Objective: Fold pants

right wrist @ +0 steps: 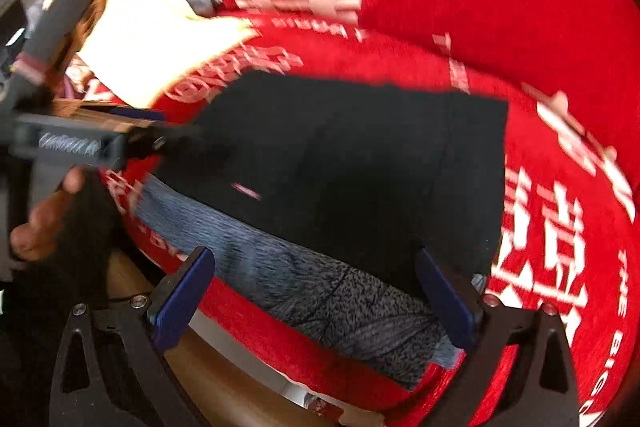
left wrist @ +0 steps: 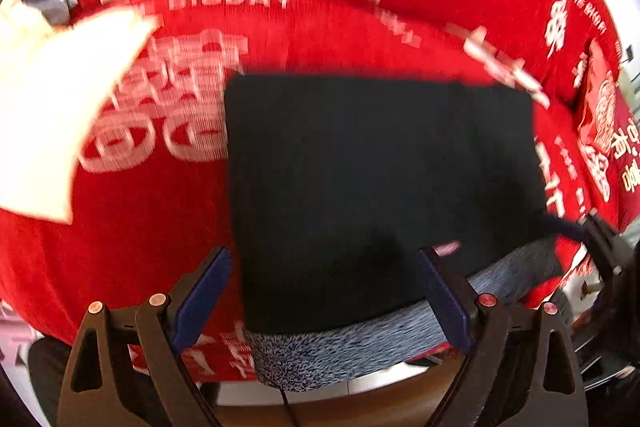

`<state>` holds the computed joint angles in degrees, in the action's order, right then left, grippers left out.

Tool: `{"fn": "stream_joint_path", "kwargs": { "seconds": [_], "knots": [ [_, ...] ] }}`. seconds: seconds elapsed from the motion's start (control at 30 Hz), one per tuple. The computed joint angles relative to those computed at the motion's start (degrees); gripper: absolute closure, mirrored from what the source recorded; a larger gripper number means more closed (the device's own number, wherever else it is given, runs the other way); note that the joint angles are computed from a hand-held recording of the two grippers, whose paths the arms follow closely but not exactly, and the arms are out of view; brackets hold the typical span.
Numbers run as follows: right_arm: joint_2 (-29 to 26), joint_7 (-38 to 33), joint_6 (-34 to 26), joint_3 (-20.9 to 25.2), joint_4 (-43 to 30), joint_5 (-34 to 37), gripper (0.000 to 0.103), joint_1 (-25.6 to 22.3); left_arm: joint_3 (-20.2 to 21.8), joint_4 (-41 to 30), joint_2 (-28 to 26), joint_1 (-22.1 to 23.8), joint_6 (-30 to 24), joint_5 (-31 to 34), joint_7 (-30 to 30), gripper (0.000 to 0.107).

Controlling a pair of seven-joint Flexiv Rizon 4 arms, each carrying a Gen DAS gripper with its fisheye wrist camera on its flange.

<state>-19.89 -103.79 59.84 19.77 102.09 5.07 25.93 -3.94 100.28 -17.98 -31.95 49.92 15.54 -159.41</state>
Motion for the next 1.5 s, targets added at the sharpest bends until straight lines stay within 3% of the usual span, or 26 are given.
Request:
{"fn": "stream_joint_path", "kwargs": {
  "seconds": [0.13, 0.23, 0.3, 0.4, 0.47, 0.53, 0.6, 0.77, 0.83, 1.07, 1.17, 1.23, 1.4, 1.5],
  "knots": [
    [-0.1, -1.4, 1.0, 0.9, 0.1, 2.3, 0.001, -1.0, -0.1, 5.4, -0.1, 0.9, 9.3, -3.4, -2.4, 0.013],
    [-0.5, -1.5, 1.5, 0.9, 0.2, 2.7, 0.001, -0.8, 0.2, 5.3, -0.4, 0.7, 9.5, -3.6, -1.7, 0.013],
    [-0.7, -1.7, 2.3, 1.0, 0.5, 3.1, 0.000, -1.0, 0.8, 4.4, -0.8, 0.0, 8.2, -2.9, -2.7, 0.005],
    [-1.1, -1.9, 3.9, 1.3, 0.9, 3.6, 0.000, -1.1, 0.8, 4.6, -1.3, 0.0, 8.6, -3.3, -3.6, 0.004],
    [-1.0, -2.5, 2.3, 2.0, -0.1, 4.2, 0.000, -1.7, 1.2, 3.5, -0.7, -0.1, 6.2, -2.8, -3.0, 0.004],
    [-1.1, -4.6, -1.1, 3.6, -3.2, 7.9, 0.000, -3.6, 2.6, 0.4, 0.2, -1.4, 2.2, 1.9, -4.0, 0.004],
    [-1.5, -7.8, -0.5, 4.7, -6.2, 12.2, 0.000, -5.0, 2.9, -1.9, 0.6, -1.4, 0.8, 5.2, -4.5, 0.004],
    [-7.0, -13.9, -2.3, 4.0, -15.4, 12.9, 0.000, -4.2, 3.3, -15.0, -4.5, 0.8, -16.3, 7.1, -1.9, 0.004],
    [-9.9, -12.1, -4.4, 2.3, -19.3, 11.3, 0.000, -2.8, 3.7, -17.4, -6.5, 1.9, -19.3, 6.3, -2.1, 0.004],
    [-18.0, -3.6, -17.3, -1.1, -30.7, 7.5, 0.000, -0.3, 2.3, -15.0, -9.3, 5.5, -16.5, -1.4, 4.1, 0.004],
    [-18.1, -3.1, -15.6, -2.0, -29.4, 5.6, 0.000, 0.5, 2.6, -13.0, -9.1, 6.2, -13.1, -3.7, 4.6, 0.004],
    [-17.5, -1.8, -15.5, -2.7, -28.7, 3.7, 0.000, 1.4, 3.8, -13.9, -8.3, 4.7, -14.0, -1.5, 3.7, 0.004],
    [-14.9, 2.3, -7.8, -4.9, -24.1, -2.6, 0.000, 4.7, 4.3, -16.2, -7.1, 2.4, -16.4, 3.1, 1.8, 0.004],
    [-15.3, 4.3, -9.5, -5.7, -23.7, -6.8, 0.000, 5.9, 3.5, -16.9, -8.2, 3.0, -18.6, 1.6, 2.3, 0.004]
  ]
}}
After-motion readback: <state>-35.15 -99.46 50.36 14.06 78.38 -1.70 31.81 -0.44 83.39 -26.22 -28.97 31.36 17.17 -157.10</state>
